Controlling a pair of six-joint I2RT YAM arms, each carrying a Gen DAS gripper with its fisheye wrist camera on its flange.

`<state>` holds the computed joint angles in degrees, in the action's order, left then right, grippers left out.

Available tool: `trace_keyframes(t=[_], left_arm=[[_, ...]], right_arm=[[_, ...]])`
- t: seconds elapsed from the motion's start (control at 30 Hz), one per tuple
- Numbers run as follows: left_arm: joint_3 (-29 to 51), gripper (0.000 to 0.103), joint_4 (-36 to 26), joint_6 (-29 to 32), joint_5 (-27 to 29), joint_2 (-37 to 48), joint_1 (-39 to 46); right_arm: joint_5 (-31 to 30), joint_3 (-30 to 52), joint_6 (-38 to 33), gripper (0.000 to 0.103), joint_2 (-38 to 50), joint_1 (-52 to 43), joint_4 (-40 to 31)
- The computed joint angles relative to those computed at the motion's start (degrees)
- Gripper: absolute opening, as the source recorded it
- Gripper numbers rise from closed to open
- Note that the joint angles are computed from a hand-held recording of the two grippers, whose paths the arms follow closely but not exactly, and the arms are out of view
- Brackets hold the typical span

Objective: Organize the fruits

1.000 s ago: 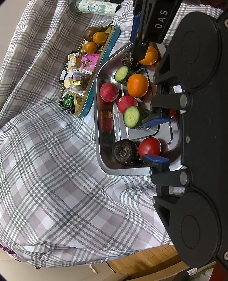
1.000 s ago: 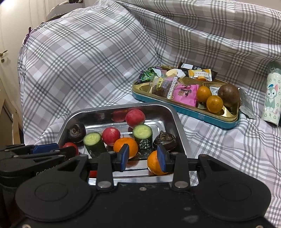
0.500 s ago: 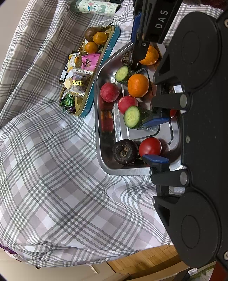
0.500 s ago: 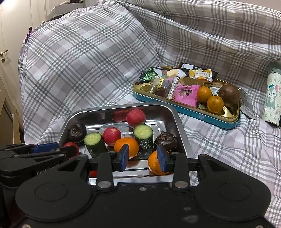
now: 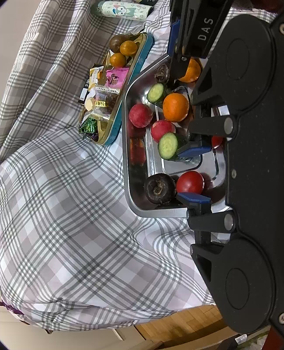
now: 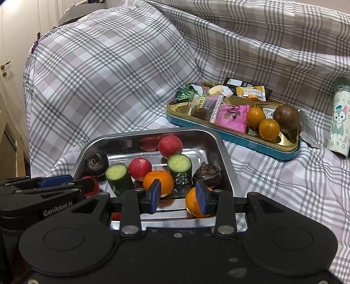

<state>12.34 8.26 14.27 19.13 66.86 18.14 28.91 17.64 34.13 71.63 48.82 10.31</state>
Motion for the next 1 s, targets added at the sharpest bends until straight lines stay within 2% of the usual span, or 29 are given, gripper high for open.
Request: trace_keyframes(t=[0.73, 1.0], left_arm=[[-0.5, 0.044, 0.4, 0.2, -0.3, -0.4, -0.4], [-1.9, 0.044, 3.1, -0.4, 0.0, -1.3, -0.1]], right_arm=[[0.1, 0.2, -0.1, 0.037, 0.7, 0.3, 0.2], [0.0, 0.2, -0.1, 0.037, 0.7, 0.3, 0.3]])
